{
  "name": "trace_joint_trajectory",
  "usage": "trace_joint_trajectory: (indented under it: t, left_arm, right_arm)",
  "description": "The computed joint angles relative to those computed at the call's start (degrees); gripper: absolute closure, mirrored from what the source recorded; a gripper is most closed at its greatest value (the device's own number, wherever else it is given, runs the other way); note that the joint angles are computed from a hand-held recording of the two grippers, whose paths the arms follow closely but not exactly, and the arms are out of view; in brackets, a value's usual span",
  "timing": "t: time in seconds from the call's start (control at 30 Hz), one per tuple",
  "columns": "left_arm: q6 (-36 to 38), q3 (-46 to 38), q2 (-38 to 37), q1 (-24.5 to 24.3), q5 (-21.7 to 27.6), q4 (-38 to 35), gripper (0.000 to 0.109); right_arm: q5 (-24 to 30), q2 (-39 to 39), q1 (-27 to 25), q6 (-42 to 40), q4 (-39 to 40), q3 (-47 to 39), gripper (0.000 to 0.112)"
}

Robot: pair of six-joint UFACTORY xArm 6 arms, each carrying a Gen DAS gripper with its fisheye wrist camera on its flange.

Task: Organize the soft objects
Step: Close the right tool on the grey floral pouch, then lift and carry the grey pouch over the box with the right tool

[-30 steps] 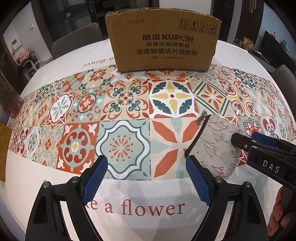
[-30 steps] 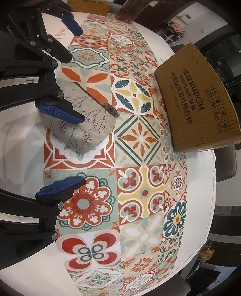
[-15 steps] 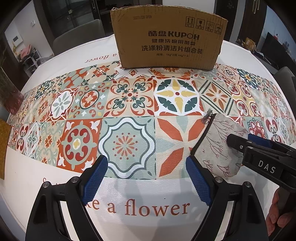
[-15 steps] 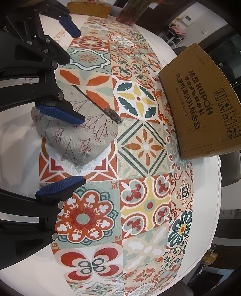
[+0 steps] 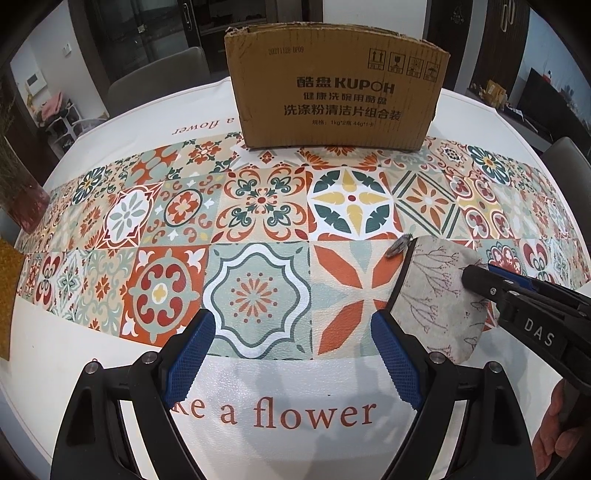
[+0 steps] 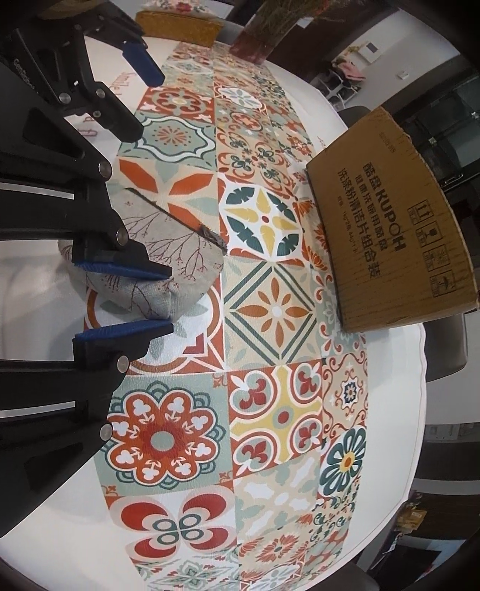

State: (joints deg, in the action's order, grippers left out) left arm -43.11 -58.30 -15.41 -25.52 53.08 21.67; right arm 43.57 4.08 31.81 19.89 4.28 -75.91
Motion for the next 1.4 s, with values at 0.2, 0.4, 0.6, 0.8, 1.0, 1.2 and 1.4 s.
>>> trace_joint_trajectory:
  t: [0.2, 0.4, 0.6, 0.8, 1.0, 1.2, 1.4]
  left_arm:
    - [-0.5, -0.2, -0.9, 0.0, -0.1, 0.8, 0.022]
    - [-0.9, -0.6, -1.7, 0.1, -0.3, 1.8, 0.022]
    - [-1.3, -1.4, -2.5, 0.0, -0.6, 3.3, 0.022]
    - [-1.5, -2.9, -2.8, 0.1, -1.0, 4.6, 0.022]
    - [-1.5, -4.8, -2.6, 0.4, -1.6, 6.2, 0.022]
    - [-1.5, -6.9, -2.2, 0.9, -2.7, 7.6, 0.022]
    - [-1.4, -9.1, -1.4, 1.5, -3.4, 8.8, 0.022]
  right_arm:
    - [-1.0, -1.5, 0.7, 0.6, -1.6, 0.4, 0.091]
    - [-1.7, -2.9, 1.1, 1.5, -3.3, 0.4, 0.091]
    - [-2.5, -4.0, 1.5, 2.3, -4.7, 0.1, 0.091]
    - [-3.2, -4.9, 1.8, 3.4, -6.8, -0.7, 0.091]
    - [-4.2, -5.3, 2.0, 5.0, -10.1, -2.3, 0.093]
    - [-5.4, -4.8, 2.0, 5.4, -12.3, -4.7, 0.096]
    - [-6.0, -3.5, 1.9, 5.3, -13.6, -8.0, 0.096]
